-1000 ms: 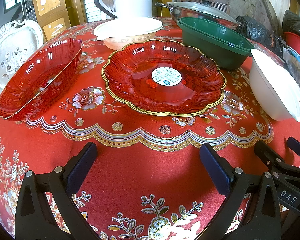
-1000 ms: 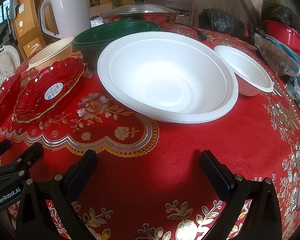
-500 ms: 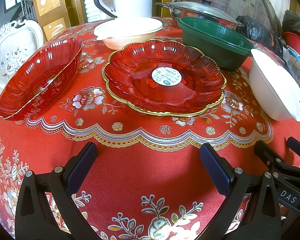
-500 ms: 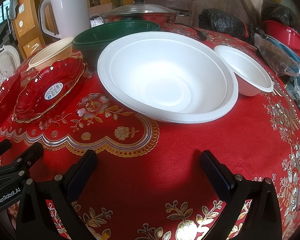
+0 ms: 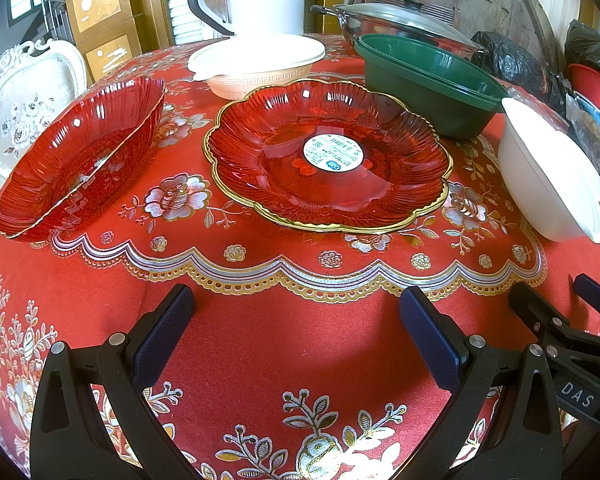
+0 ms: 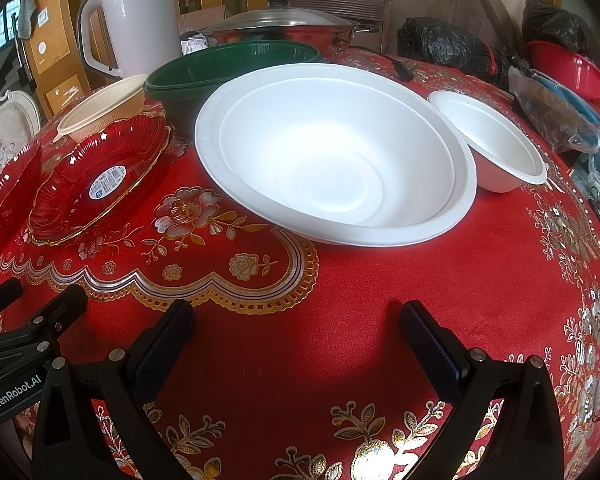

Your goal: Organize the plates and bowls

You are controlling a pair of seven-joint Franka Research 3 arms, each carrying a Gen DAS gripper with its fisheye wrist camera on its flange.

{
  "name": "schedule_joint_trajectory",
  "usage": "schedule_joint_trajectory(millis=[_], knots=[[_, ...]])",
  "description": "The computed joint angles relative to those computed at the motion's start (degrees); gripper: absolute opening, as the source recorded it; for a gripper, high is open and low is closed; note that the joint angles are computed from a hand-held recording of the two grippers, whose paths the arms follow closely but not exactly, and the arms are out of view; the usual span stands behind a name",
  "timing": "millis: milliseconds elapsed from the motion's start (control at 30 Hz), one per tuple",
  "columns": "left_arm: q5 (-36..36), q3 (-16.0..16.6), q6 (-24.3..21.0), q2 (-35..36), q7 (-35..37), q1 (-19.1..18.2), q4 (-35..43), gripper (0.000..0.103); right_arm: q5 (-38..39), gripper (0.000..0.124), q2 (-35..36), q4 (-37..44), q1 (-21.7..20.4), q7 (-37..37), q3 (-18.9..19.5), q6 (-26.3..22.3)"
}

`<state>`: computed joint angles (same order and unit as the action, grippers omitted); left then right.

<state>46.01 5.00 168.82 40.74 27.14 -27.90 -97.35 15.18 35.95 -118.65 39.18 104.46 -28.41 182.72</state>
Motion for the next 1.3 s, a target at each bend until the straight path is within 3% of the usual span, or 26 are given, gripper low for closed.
schedule_joint_trajectory(millis=[333,467,567,767,867,933,1033,1200,1233,1300], knots=[[-1.01,-1.27,-0.35,-0.20,2.09,1.08,-0.24,0.103,-0.38,0.103,-0.85,-0.14,-1.66,-1.63,1.67,-0.25],[-2.47,-2.74,-0.87,-0.94,5.14,2.49,-1.06,0.103,0.13,0.102,-3.74,-2.75,-7.24,-4.62,8.48,4.26],[-0.18,0.01,0.62,-2.74,2.81,0.17,-4.02,0.102,2.73,0.102,-4.64,-4.77,-1.83,-6.50,4.14,6.39],[9.86,7.39,4.44,-7.33,-8.03,-5.23,-9.22,0.102,4.58,0.102,-9.07,-7.33,-4.73,-12.11,8.90,9.61],[16.64,10.22,5.79,-10.67,-14.12,-6.29,-12.03,0.102,2.88,0.102,-10.82,-6.69,-11.02,-14.98,15.73,10.09],[21.44,12.28,6.03,-13.11,-18.62,-6.48,-13.71,0.102,2.39,0.102,-11.09,-4.96,-12.44,-17.29,18.01,9.76],[27.55,14.51,4.61,-15.94,-24.40,-5.94,-15.14,0.102,-0.55,0.102,-10.91,-1.96,-21.91,-19.67,28.66,9.20],[30.08,14.09,1.78,-17.66,-26.02,-1.03,-15.15,0.102,-2.61,0.102,-6.04,8.45,-26.93,-25.01,36.53,2.87],[29.24,13.42,1.23,-17.64,-24.76,0.38,-14.98,0.102,-2.79,0.102,-4.16,12.05,-28.91,-26.49,39.47,0.01],[26.19,11.40,0.98,-17.14,-21.33,3.83,-14.19,0.102,-1.74,0.102,-1.90,16.41,-29.90,-28.58,41.75,-3.41]])
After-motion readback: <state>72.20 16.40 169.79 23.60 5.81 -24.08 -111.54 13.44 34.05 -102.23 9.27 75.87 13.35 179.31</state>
